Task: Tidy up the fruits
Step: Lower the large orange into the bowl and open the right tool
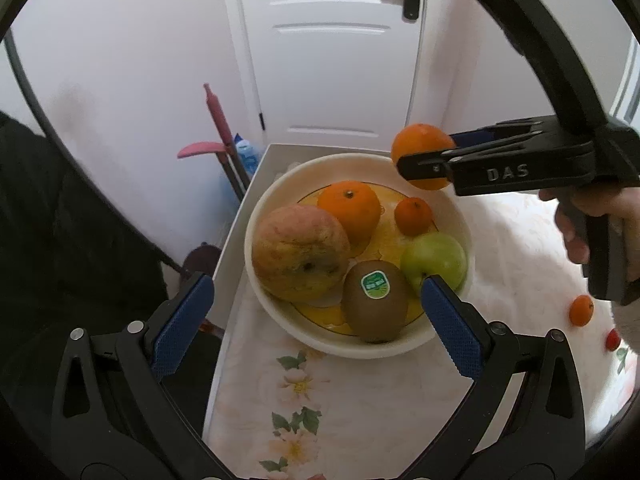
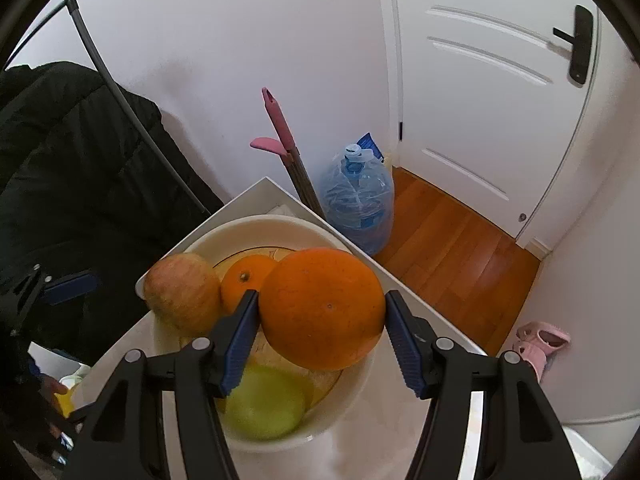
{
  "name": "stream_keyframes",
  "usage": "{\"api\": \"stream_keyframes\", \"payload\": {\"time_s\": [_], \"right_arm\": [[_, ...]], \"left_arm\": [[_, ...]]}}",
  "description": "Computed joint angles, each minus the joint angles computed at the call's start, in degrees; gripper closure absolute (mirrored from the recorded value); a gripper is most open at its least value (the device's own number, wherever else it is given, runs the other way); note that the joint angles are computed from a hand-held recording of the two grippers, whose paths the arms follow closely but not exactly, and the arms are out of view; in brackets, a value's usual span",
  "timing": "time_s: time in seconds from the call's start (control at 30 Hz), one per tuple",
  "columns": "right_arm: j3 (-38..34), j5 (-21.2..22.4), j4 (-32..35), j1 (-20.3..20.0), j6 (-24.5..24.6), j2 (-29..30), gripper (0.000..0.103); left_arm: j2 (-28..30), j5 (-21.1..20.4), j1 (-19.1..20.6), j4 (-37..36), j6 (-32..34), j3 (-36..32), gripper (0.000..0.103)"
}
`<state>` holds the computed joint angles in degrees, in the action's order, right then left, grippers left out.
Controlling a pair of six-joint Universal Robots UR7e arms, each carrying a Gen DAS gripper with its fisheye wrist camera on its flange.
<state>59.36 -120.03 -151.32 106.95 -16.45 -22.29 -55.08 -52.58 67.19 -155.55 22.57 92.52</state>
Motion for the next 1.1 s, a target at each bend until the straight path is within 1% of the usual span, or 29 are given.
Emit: {"api": "stream_keyframes", "payload": {"time_s": [0.13,0.27,0.33,0.43,0.5,0.53,0.57,0.73,0.77,0.8,0.93,1.1], "right_arm": [[-2.9,0.6,1.7,-0.7,-0.9,1.9,0.045],[-4.5,1.2,2.9,-1.2,-0.5,3.0,0.045],[-4.5,1.4,2.7,-1.3,-0.5,3.1,0.045],[-5.2,1.8,4.1,-1.5,0.6,3.3,0.043],[-4.3,2.6,2.4,-1.5,0.4,2.8,0.032],[-3.8,3.0,1.4,-1.4,0.2,2.5,0.019],[-3.4,3.1,0.6,-1.3,0.0,2.4,0.011],[-2.0,1.9,-1.8,-0.5,-0.4,2.0,0.009],[-1.3,1.7,-2.3,-0.4,-0.4,1.6,0.003],[-0.5,1.4,-3.0,-0.2,-0.2,1.2,0.0],[1.7,0.4,-5.0,0.6,0.6,0.1,0.0],[6.1,-2.1,-8.0,2.3,3.0,-2.4,0.0]], "left_arm": [[0.5,0.2,0.5,1.5,-1.6,-0.8,0.0],[0.6,0.5,0.7,2.3,-1.8,-0.9,0.0],[0.7,0.3,0.7,4.0,-2.7,-1.4,0.0],[0.6,0.2,0.7,5.5,-3.2,-1.7,0.0],[0.5,0.2,0.6,6.1,-3.2,-1.8,0.0],[0.5,0.2,0.6,6.4,-3.2,-1.9,0.0],[0.4,0.3,0.6,6.4,-3.3,-1.8,0.0],[-0.5,0.6,0.1,7.3,-3.7,-1.2,0.0],[-0.8,0.8,-0.1,7.3,-3.4,-1.1,0.0],[-1.0,0.9,-0.2,7.3,-3.2,-0.9,0.0],[-2.3,1.2,-0.8,7.0,-1.1,0.0,0.0],[-3.9,0.2,-1.9,6.9,2.4,1.0,0.0]]}}
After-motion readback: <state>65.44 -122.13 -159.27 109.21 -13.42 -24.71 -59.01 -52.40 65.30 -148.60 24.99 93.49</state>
